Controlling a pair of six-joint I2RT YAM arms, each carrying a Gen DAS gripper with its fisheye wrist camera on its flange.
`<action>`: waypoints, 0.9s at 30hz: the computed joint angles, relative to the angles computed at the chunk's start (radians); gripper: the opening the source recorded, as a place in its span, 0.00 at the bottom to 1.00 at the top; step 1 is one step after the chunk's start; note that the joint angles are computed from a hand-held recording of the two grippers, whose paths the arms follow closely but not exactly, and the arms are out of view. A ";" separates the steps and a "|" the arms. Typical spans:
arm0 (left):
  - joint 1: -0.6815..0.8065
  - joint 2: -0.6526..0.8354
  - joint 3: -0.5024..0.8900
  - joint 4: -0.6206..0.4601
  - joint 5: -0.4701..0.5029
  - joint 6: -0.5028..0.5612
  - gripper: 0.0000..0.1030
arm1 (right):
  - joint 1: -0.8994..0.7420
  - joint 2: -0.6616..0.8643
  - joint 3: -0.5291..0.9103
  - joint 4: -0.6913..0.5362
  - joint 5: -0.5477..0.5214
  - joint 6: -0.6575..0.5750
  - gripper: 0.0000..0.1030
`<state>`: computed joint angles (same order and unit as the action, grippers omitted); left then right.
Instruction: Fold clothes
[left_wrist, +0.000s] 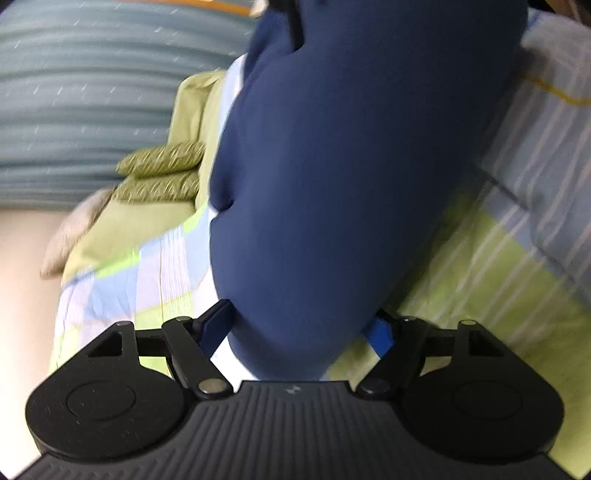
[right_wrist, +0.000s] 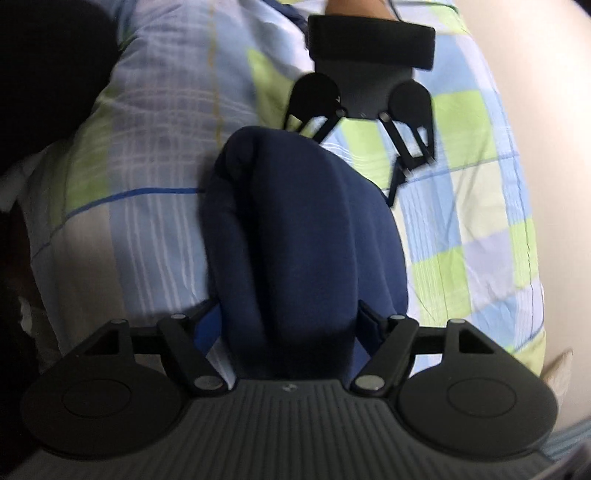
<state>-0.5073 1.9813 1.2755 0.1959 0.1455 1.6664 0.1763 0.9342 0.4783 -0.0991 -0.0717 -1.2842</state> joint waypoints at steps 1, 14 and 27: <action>-0.006 0.008 0.023 -0.031 -0.010 0.002 0.68 | 0.001 0.000 0.012 -0.018 -0.006 0.010 0.54; -0.140 -0.072 0.210 -0.431 -0.173 -0.465 0.46 | -0.325 -0.012 0.268 -0.290 -0.334 -0.301 0.24; -0.291 0.025 0.335 -0.583 -0.378 -0.656 0.49 | -0.437 -0.061 0.203 -0.333 -0.265 -0.233 0.41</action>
